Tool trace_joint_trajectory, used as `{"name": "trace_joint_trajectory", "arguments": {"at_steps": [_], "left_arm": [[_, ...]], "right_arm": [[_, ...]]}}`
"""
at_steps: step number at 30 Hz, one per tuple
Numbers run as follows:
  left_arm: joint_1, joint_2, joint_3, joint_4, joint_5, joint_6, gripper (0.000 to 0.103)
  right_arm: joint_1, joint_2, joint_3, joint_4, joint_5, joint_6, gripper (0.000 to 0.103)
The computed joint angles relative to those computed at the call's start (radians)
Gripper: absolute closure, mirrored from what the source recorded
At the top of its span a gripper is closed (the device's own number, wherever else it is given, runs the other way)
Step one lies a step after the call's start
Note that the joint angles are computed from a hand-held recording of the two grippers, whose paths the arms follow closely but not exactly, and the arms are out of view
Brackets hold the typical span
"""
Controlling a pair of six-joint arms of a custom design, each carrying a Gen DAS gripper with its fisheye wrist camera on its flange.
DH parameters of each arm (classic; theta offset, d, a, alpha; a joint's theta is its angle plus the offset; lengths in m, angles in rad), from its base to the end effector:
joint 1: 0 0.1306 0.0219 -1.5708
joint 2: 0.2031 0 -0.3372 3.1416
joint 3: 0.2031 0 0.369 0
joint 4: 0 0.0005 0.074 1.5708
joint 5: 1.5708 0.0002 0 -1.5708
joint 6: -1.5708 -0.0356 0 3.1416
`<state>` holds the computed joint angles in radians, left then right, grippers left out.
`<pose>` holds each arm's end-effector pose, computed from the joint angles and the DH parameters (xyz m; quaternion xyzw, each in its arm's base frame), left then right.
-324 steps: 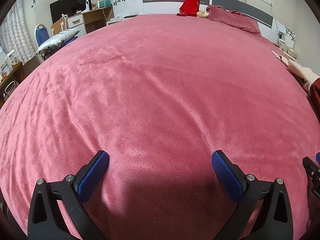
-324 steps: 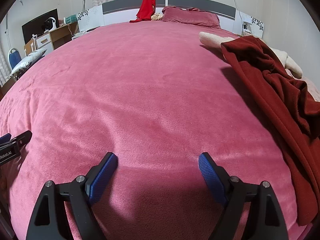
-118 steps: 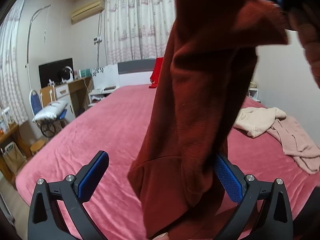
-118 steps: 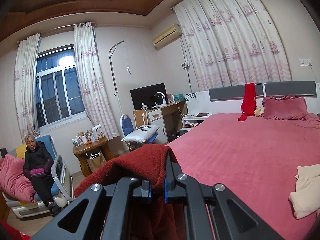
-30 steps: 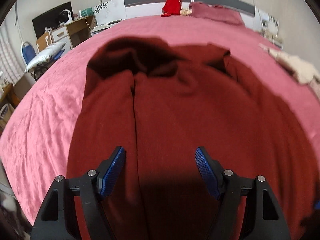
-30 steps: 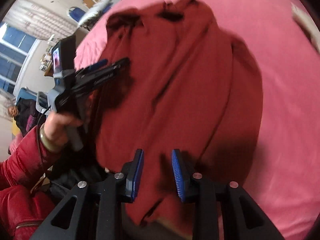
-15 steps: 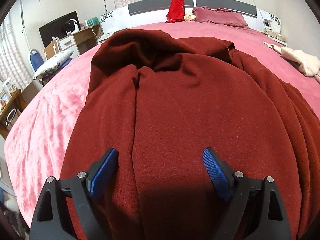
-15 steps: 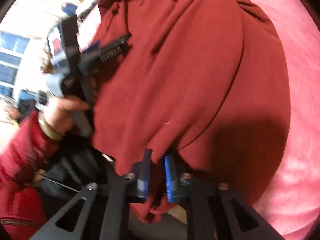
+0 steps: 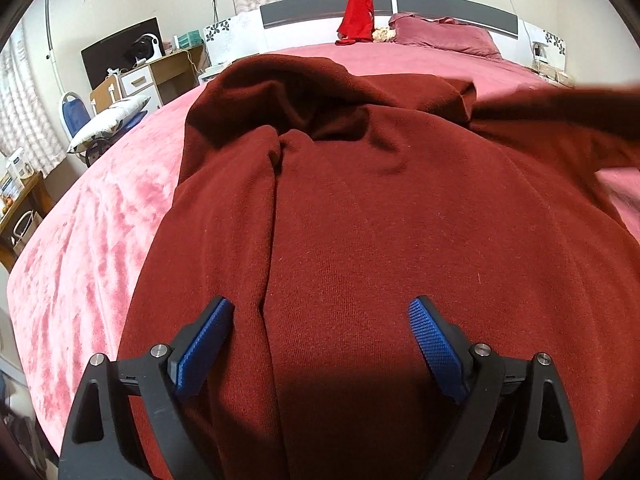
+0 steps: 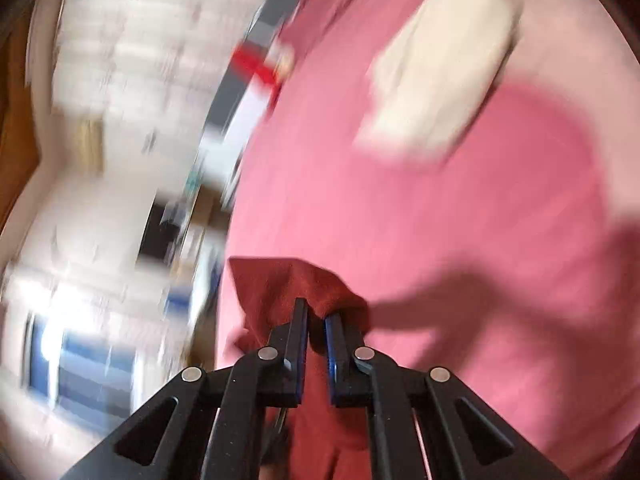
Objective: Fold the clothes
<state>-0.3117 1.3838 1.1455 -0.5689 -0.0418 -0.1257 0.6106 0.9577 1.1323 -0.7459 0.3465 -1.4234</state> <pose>0.4396 -0.1406 0.3014 0.1937 0.9074 -0.0153 0.3727 0.2868 0.1853 0.4457 0.4177 0.7615 0.3219 0.3769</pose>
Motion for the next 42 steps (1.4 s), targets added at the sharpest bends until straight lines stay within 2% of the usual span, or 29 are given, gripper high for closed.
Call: {"name": "trace_joint_trajectory", "arguments": {"at_steps": [1, 2, 3, 4, 6, 7, 8, 10, 12, 15, 16, 18, 20, 23, 26, 27, 29, 31, 32, 33, 36, 39, 40, 42], "left_arm": [[-0.001, 0.000, 0.000, 0.000, -0.003, -0.001, 0.011], [-0.001, 0.000, -0.001, 0.000, -0.004, -0.001, 0.011], [0.000, 0.000, 0.000, 0.000, -0.005, -0.001, 0.011], [0.000, 0.000, 0.000, -0.001, -0.005, -0.001, 0.011], [0.001, 0.000, 0.000, -0.001, -0.003, -0.001, 0.011], [0.002, 0.001, 0.000, 0.000, -0.003, 0.000, 0.010], [0.002, 0.003, 0.000, 0.002, -0.004, 0.001, 0.009], [0.002, 0.007, 0.003, 0.001, -0.010, 0.005, 0.007], [0.002, 0.011, 0.005, -0.001, -0.014, 0.009, 0.006], [0.007, 0.011, 0.009, -0.009, -0.004, 0.013, 0.006], [0.011, 0.013, 0.015, -0.018, 0.007, 0.014, 0.006], [0.021, 0.019, 0.034, -0.048, 0.034, 0.013, 0.006], [0.029, 0.033, 0.072, -0.103, 0.058, 0.000, 0.006], [0.032, 0.040, 0.108, -0.156, 0.080, -0.063, 0.005], [0.032, 0.034, 0.108, -0.160, 0.069, -0.129, 0.005], [0.032, 0.031, 0.105, -0.160, 0.065, -0.144, 0.005], [0.035, 0.027, 0.100, -0.162, 0.069, -0.154, 0.005], [0.042, 0.027, 0.099, -0.166, 0.076, -0.155, 0.005], [0.045, 0.029, 0.100, -0.168, 0.082, -0.153, 0.005], [0.048, 0.031, 0.102, -0.171, 0.087, -0.151, 0.005], [0.046, 0.030, 0.098, -0.176, 0.088, -0.139, 0.005], [0.019, 0.012, 0.074, -0.165, 0.055, -0.121, 0.005], [0.011, 0.009, 0.072, -0.164, 0.044, -0.115, 0.005], [0.000, 0.004, 0.075, -0.167, 0.030, -0.103, 0.005]], "right_arm": [[-0.043, -0.008, 0.013, -0.067, 0.034, 0.002, 0.093], [-0.087, 0.004, 0.044, -0.171, 0.067, 0.003, 0.092], [-0.125, 0.022, 0.074, -0.276, 0.099, -0.003, 0.086], [-0.147, 0.035, 0.089, -0.341, 0.112, -0.008, 0.075], [-0.173, 0.061, 0.120, -0.486, 0.108, -0.034, 0.075], [-0.171, 0.075, 0.129, -0.527, 0.085, -0.046, 0.075], [-0.160, 0.074, 0.122, -0.519, 0.054, -0.030, 0.075], [-0.099, 0.074, 0.093, -0.429, -0.017, 0.034, 0.074], [-0.018, 0.119, 0.096, -0.340, -0.098, 0.108, 0.074], [0.073, 0.235, 0.127, -0.244, -0.315, 0.222, 0.074], [0.094, 0.276, 0.144, -0.234, -0.376, 0.251, 0.074], [0.128, 0.343, 0.179, -0.268, -0.441, 0.278, 0.074], [0.132, 0.352, 0.160, -0.237, -0.501, 0.303, 0.074], [0.127, 0.304, 0.060, -0.057, -0.603, 0.271, 0.070], [0.141, 0.295, -0.038, 0.179, -0.714, 0.172, 0.065], [0.154, 0.304, -0.051, 0.234, -0.728, 0.145, 0.063], [0.182, 0.318, -0.040, 0.259, -0.721, 0.140, 0.065], [0.194, 0.314, -0.020, 0.233, -0.705, 0.164, 0.088], [0.195, 0.310, -0.011, 0.229, -0.693, 0.161, 0.092], [0.196, 0.290, 0.006, 0.182, -0.667, 0.174, 0.095], [0.204, 0.232, 0.080, -0.033, -0.567, 0.250, 0.099], [0.192, 0.171, 0.107, -0.190, -0.512, 0.285, 0.099], [0.191, 0.178, 0.116, -0.241, -0.511, 0.294, 0.099], [0.211, 0.246, 0.187, -0.415, -0.457, 0.364, 0.093]]}}
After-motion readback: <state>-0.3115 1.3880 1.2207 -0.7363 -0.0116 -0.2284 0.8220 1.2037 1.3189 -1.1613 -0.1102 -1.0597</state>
